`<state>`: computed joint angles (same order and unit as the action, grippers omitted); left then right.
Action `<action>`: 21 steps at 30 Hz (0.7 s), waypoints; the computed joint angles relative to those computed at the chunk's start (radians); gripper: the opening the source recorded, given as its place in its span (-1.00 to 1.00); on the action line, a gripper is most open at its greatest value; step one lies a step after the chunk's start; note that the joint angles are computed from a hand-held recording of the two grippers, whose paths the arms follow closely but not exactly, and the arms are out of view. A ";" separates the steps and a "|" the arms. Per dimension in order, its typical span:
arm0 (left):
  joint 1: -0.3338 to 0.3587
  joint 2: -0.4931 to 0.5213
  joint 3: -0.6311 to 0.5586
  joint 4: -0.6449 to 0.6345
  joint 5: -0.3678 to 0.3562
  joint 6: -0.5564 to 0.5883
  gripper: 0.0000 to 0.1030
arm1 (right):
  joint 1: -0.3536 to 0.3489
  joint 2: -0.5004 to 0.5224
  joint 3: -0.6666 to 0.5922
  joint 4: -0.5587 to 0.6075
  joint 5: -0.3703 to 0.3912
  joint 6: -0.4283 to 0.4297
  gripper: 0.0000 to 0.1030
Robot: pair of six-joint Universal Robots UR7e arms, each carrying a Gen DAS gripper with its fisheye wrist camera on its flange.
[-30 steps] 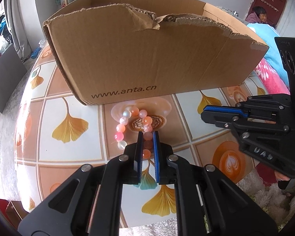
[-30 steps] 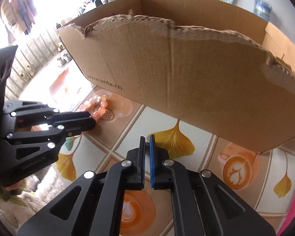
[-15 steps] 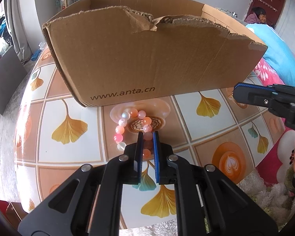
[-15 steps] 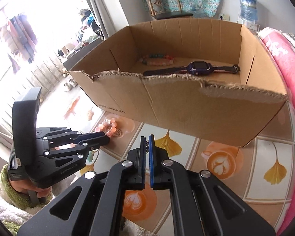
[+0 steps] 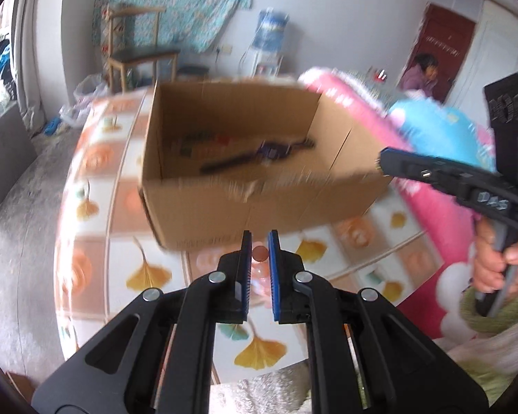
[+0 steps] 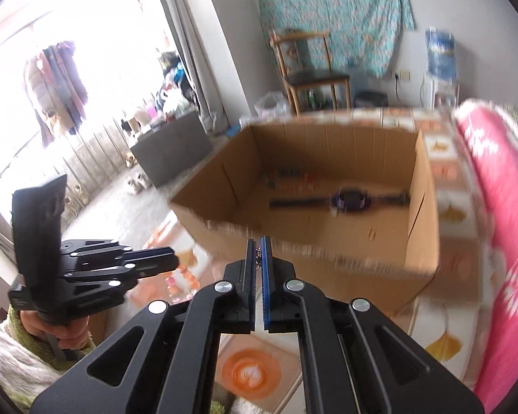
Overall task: Organize jewelry
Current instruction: 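Carry the bracelet and charm into the box and open both grippers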
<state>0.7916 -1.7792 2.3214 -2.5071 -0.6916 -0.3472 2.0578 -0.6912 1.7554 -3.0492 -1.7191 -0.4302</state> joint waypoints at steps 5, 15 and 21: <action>-0.026 0.009 -0.065 -0.083 -0.018 0.112 -0.83 | 0.005 0.006 -0.049 -0.043 0.027 -0.037 -0.94; 0.132 0.249 -0.269 -0.190 -0.137 0.277 -0.83 | -0.035 0.046 -0.112 -0.060 0.025 -0.039 -0.94; 0.262 0.352 -0.358 -0.066 -0.214 0.215 -0.83 | -0.065 0.055 -0.130 -0.025 0.008 -0.021 -0.94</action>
<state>1.0538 -1.4275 1.9633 -2.5729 -0.9051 -0.1326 1.9930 -0.6366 1.6253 -3.0738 -1.7108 -0.4515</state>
